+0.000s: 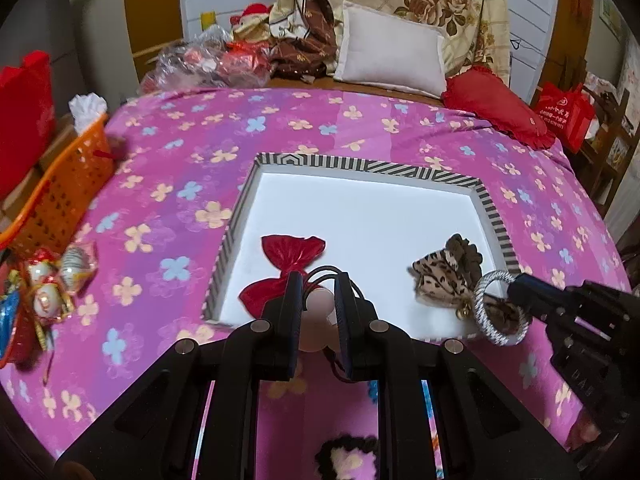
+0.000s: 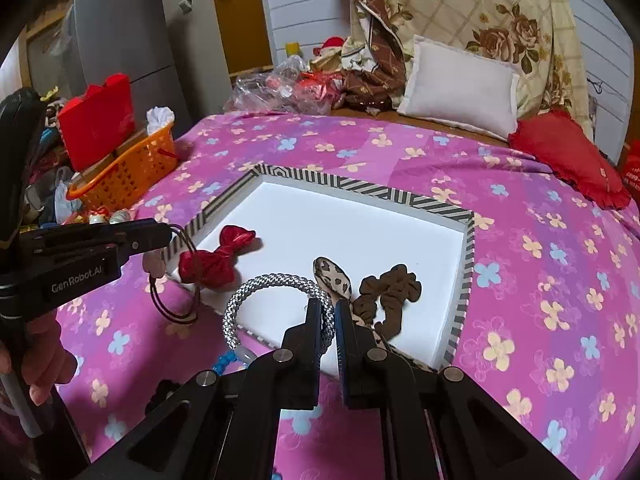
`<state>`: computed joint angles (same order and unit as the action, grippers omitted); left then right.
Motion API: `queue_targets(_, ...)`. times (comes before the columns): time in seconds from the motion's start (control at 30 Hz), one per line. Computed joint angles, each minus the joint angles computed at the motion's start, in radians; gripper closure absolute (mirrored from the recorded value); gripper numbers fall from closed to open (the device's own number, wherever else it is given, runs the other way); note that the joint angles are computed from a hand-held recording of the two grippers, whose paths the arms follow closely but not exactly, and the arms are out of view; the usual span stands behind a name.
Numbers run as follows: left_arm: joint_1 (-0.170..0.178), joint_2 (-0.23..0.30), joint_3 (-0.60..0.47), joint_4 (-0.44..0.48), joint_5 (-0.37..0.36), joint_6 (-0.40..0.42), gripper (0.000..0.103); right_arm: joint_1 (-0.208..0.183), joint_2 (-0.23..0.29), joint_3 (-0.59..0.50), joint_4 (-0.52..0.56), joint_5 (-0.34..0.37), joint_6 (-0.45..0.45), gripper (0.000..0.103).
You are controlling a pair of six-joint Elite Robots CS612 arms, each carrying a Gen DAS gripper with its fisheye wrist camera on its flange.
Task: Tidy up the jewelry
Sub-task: 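Lower the mouse-ear tie with the left tool while the right tool lowers the silver tie into the tray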
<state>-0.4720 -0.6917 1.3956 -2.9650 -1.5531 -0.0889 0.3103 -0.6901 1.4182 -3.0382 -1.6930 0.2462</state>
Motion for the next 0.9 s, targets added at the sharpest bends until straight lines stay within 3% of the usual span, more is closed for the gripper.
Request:
queue_targets(0.63, 0.014, 0.124, -0.176, 0.192, 0.013, -0.067, 0.088, -0.008, 0.139, -0.216, 0.212, 0.02, 0.0, 0.097)
queue_targets(0.9, 0.012, 0.132, -0.183, 0.191, 0.02, -0.057, 0.088, -0.008, 0.147, -0.223, 0.226, 0.008, -0.002, 0.097)
